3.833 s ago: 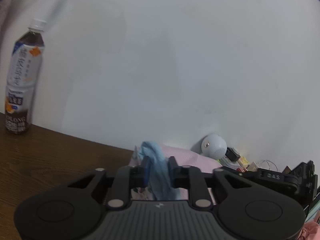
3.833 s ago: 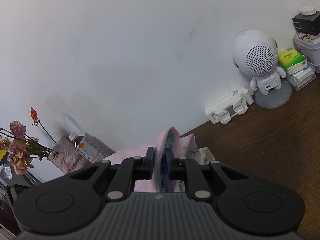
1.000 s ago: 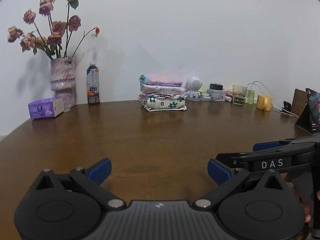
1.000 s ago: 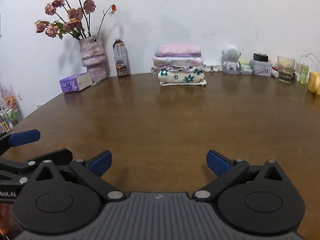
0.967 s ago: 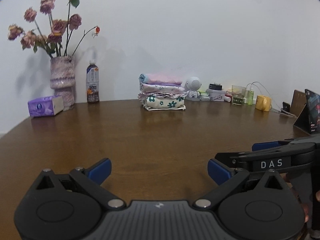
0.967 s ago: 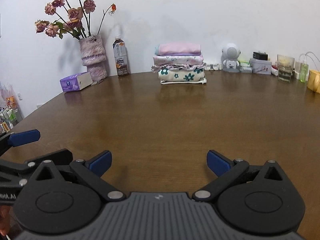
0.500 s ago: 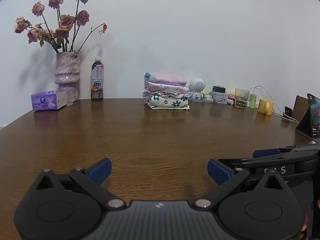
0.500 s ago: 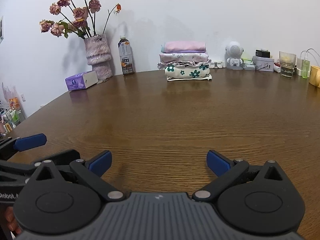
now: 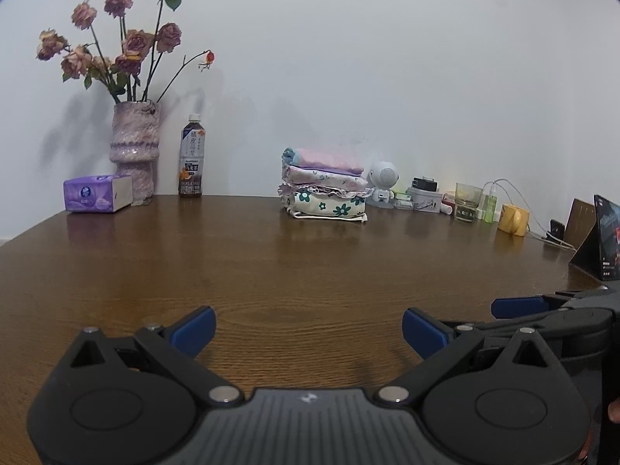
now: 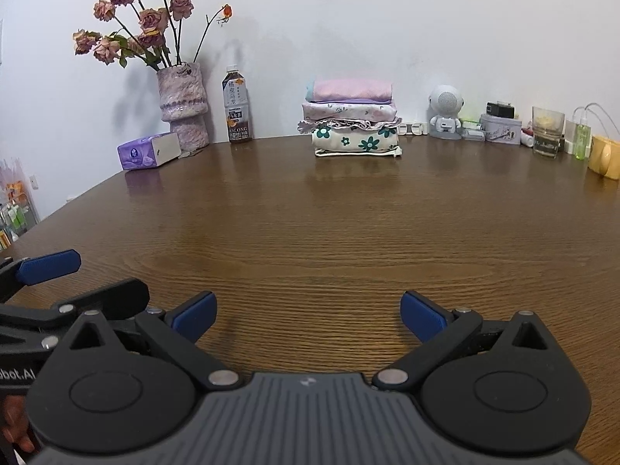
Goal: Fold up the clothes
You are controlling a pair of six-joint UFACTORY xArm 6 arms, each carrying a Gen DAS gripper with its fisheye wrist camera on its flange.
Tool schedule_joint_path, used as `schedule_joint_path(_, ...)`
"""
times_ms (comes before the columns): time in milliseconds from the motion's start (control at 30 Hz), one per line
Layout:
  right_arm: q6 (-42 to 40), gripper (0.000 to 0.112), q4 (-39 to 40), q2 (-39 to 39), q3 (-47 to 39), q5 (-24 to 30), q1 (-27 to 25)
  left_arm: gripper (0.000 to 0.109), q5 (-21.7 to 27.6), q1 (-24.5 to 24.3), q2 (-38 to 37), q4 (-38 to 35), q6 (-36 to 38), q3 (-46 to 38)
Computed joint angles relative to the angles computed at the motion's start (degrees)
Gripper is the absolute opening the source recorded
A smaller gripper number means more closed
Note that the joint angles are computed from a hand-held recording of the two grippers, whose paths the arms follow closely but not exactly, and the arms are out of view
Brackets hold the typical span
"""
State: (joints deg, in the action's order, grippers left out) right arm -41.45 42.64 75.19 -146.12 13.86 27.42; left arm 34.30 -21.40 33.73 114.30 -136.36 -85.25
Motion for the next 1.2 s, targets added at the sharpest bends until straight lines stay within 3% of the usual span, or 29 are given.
schedule_joint_path(1200, -2.4, 0.103, 3.3, 0.4, -0.7, 0.2, -0.1, 0.103, 0.2, 0.0, -0.1, 0.2, -0.2, 0.2)
